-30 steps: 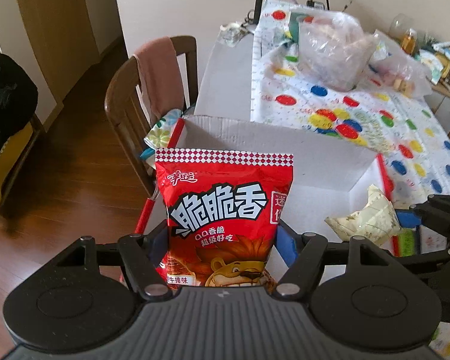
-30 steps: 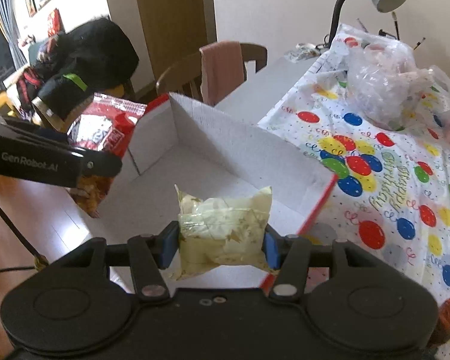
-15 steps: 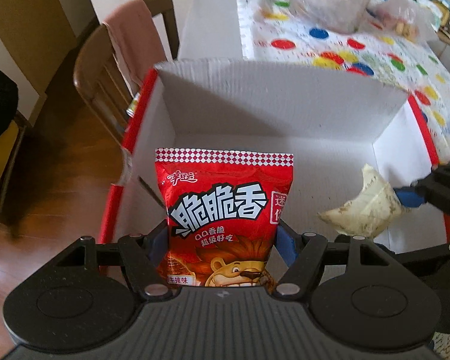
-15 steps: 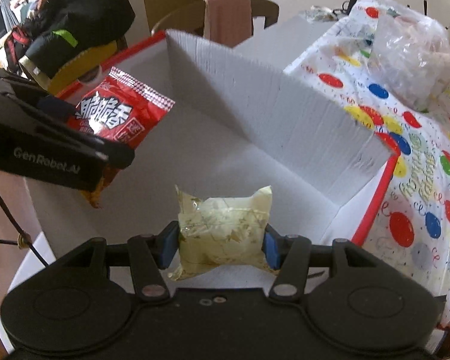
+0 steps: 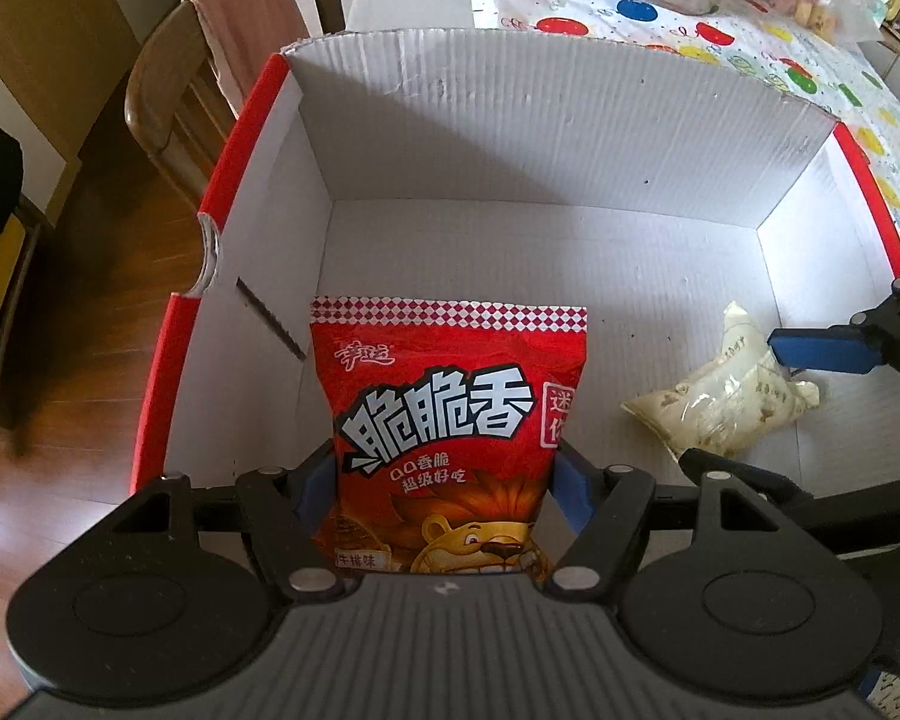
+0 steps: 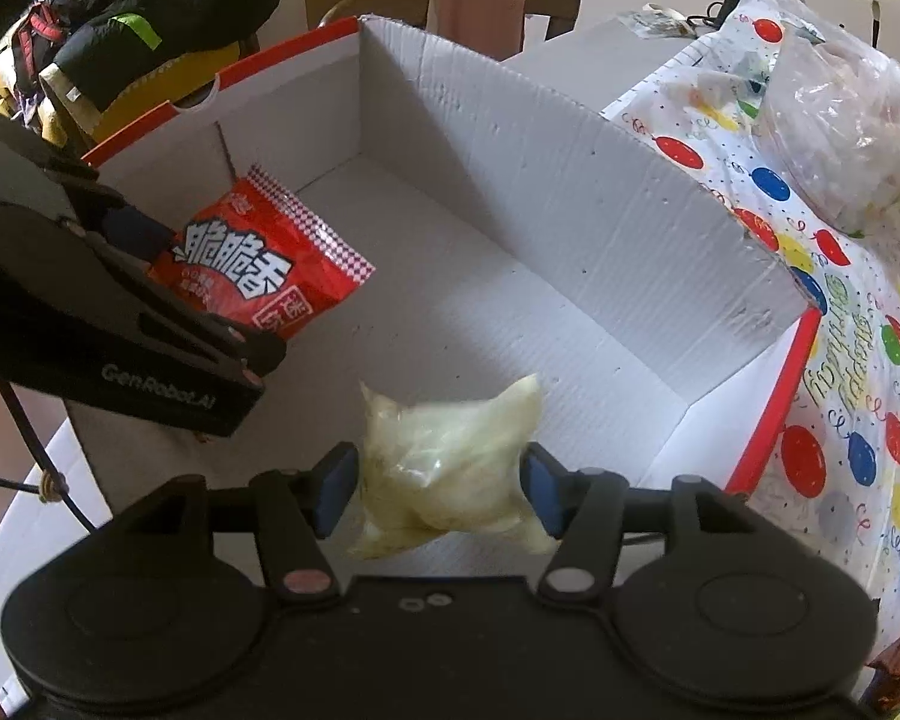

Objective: Organize snacks
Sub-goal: 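Carry both bags into the red box and open both tools, then lift both tools out of the box back toward the snacks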

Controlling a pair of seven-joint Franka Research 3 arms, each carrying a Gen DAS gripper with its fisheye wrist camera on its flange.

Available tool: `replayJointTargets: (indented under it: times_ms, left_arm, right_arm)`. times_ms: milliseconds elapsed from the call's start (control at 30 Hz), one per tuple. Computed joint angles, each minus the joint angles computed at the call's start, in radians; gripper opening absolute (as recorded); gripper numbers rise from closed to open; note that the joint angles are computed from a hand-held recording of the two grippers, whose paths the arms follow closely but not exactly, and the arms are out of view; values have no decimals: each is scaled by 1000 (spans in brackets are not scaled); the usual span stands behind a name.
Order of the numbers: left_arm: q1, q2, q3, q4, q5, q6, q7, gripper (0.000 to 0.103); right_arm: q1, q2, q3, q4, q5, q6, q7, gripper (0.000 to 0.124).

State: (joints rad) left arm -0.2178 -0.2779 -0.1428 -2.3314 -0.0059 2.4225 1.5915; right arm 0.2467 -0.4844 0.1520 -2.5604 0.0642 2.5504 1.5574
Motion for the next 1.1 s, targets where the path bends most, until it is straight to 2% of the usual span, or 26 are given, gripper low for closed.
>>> replayJointTargets:
  times_ms: [233, 433, 633, 800, 1100]
  left_arm:
    - [-8, -47, 13, -24, -32, 19, 2, 72]
    - [-29, -129, 45, -85, -89, 71, 23, 76]
    - [-63, -228, 71, -146, -128, 123, 47, 76]
    - [-88, -321, 73, -198, -123, 172, 23, 80]
    - [-154, -461, 98, -264, -120, 185, -18, 82]
  right_arm:
    - [-7, -24, -8, -8, 3, 7, 10, 73]
    - [-3, -92, -25, -41, 49, 21, 0, 83]
    - [-5, -189, -38, -78, 95, 36, -4, 90]
    - [-3, -290, -42, -115, 137, 56, -2, 100]
    - [6, -473, -67, -179, 214, 46, 11, 103]
